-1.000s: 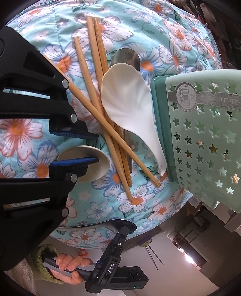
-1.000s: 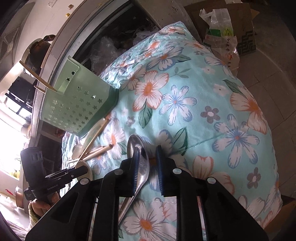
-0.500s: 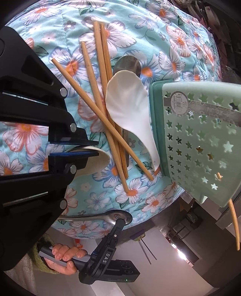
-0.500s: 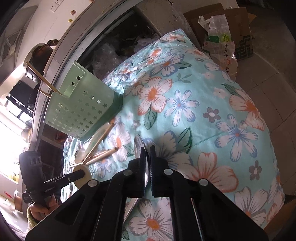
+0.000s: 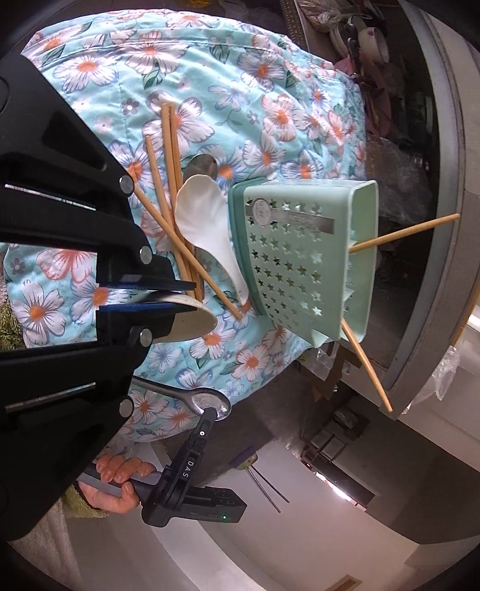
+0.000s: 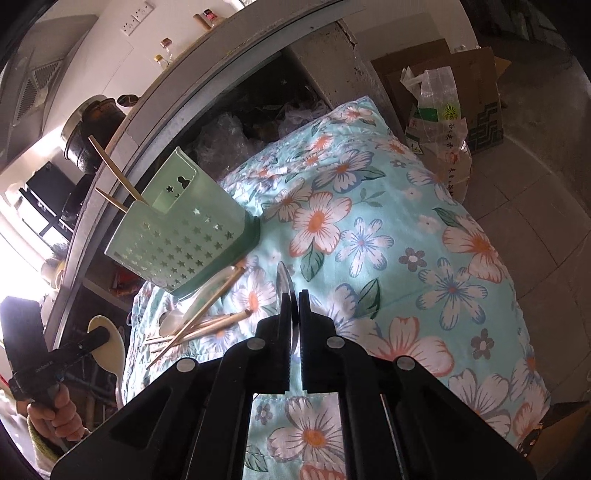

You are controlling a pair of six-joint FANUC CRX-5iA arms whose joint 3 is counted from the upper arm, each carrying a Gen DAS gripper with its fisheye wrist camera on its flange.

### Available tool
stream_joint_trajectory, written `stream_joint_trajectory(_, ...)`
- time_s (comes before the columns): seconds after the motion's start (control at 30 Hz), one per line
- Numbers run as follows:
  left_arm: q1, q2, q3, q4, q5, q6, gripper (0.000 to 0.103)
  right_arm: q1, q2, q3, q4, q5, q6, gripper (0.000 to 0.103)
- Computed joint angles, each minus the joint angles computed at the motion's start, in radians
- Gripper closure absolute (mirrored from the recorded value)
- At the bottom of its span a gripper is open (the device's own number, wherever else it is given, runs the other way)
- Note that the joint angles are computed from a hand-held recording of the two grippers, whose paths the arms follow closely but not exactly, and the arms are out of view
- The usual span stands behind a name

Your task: Organize utensils

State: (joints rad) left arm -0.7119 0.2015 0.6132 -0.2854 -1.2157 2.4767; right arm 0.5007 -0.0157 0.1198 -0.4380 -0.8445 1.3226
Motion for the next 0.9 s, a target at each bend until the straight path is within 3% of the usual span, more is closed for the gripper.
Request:
stream_joint_trajectory(0.4,-0.06,-0.047,0.091,-0.236,-0.073,0.062,0.099,-0.008,-0.029,-0.015,-0.007,0.027,0.001,0.099)
stream_joint_trajectory(0.7,-0.138,0.001,0.278,-0.574,-0.197,0.033,0.099,-0.013,-0.029,-0.012,-0.013,0.02,-0.001,0.099)
stream_joint_trajectory(0.9,-0.163,0.075,0.396,-0.733,-0.266,-0.029,0.099,-0.009,-0.03,-0.012,-0.002,0.024,-0.011,0.099)
